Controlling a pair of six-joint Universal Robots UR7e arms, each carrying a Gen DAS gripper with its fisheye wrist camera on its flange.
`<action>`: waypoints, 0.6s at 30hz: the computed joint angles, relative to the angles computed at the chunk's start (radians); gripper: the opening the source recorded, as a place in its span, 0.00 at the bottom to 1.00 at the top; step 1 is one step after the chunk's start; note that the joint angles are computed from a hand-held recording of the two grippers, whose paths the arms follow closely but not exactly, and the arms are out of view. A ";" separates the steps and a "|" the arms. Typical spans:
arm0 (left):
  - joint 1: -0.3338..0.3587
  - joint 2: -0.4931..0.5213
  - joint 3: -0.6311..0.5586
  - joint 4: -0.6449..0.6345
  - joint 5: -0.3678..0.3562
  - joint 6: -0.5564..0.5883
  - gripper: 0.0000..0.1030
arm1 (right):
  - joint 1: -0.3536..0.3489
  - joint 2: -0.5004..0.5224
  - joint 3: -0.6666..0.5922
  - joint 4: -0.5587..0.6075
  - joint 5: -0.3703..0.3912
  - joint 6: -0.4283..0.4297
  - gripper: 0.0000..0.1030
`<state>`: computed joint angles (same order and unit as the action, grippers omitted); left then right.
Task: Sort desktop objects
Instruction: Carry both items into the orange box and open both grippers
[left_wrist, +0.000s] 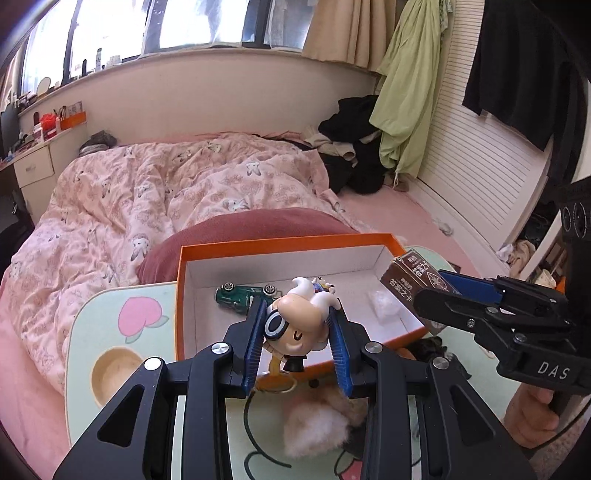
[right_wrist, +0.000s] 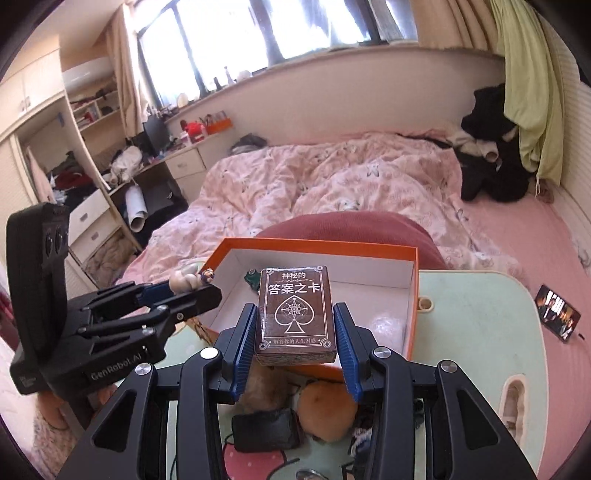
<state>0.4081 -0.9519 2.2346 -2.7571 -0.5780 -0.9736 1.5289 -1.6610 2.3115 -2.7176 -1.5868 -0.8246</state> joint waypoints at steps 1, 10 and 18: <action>0.017 0.008 -0.009 -0.007 -0.009 0.015 0.34 | 0.009 0.031 -0.024 0.012 -0.014 0.024 0.39; 0.058 0.027 -0.018 -0.060 -0.028 0.008 0.50 | 0.004 0.143 -0.102 0.024 -0.035 0.143 0.63; -0.068 -0.027 0.087 -0.075 0.005 -0.085 0.64 | -0.067 -0.061 0.011 0.016 0.055 0.041 0.63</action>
